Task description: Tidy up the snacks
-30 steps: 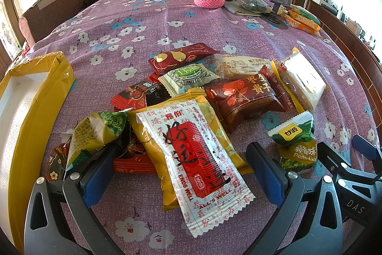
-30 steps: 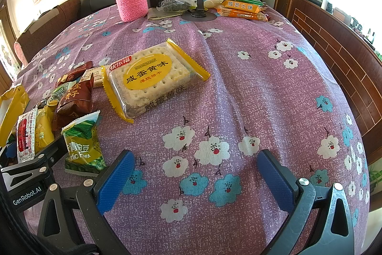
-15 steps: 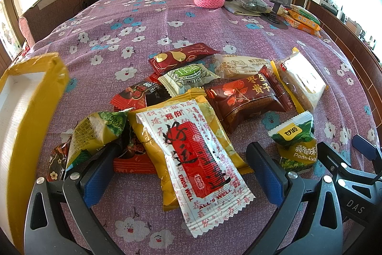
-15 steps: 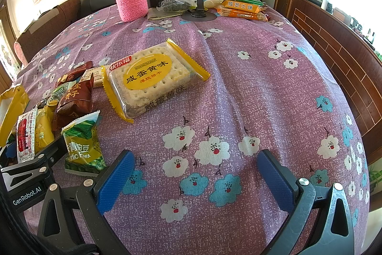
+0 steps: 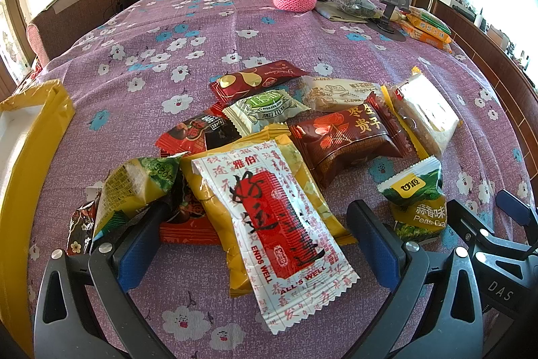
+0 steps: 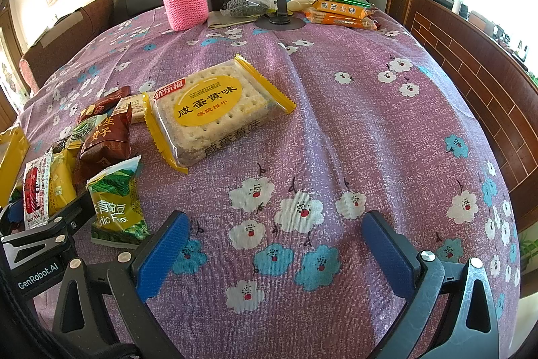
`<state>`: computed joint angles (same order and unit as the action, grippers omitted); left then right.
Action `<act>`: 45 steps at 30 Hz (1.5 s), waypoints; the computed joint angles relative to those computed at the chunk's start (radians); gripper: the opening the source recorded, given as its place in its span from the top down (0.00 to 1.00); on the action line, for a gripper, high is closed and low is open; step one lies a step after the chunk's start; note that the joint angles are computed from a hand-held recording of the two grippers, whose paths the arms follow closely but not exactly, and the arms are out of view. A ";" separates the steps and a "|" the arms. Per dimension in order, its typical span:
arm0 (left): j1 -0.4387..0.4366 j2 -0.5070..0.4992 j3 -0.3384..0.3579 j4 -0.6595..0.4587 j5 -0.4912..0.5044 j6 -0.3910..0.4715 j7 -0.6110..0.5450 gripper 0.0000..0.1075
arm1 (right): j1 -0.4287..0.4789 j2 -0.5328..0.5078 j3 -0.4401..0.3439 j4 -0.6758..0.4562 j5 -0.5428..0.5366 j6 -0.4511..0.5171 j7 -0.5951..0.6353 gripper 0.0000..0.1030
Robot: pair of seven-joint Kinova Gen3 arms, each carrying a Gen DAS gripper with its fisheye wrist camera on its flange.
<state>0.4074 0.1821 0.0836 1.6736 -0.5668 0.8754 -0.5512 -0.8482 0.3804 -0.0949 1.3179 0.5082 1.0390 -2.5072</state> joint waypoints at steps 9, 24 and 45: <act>0.000 0.000 0.000 0.000 0.000 0.000 0.000 0.04 | 0.006 0.004 0.003 -0.005 -0.002 -0.001 0.002 0.00; 0.002 0.001 0.001 -0.001 -0.003 0.003 0.002 0.04 | 0.003 -0.001 0.001 0.003 -0.003 -0.007 -0.004 0.00; -0.229 -0.222 0.177 0.175 0.174 -0.148 -0.275 0.09 | 0.012 -0.006 -0.005 0.006 -0.014 -0.010 0.020 0.00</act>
<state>0.1784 -0.0403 0.2604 1.8490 -0.3924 0.7277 -0.8262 -0.8361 0.3742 -0.0996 1.3243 0.4940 1.0285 -2.4871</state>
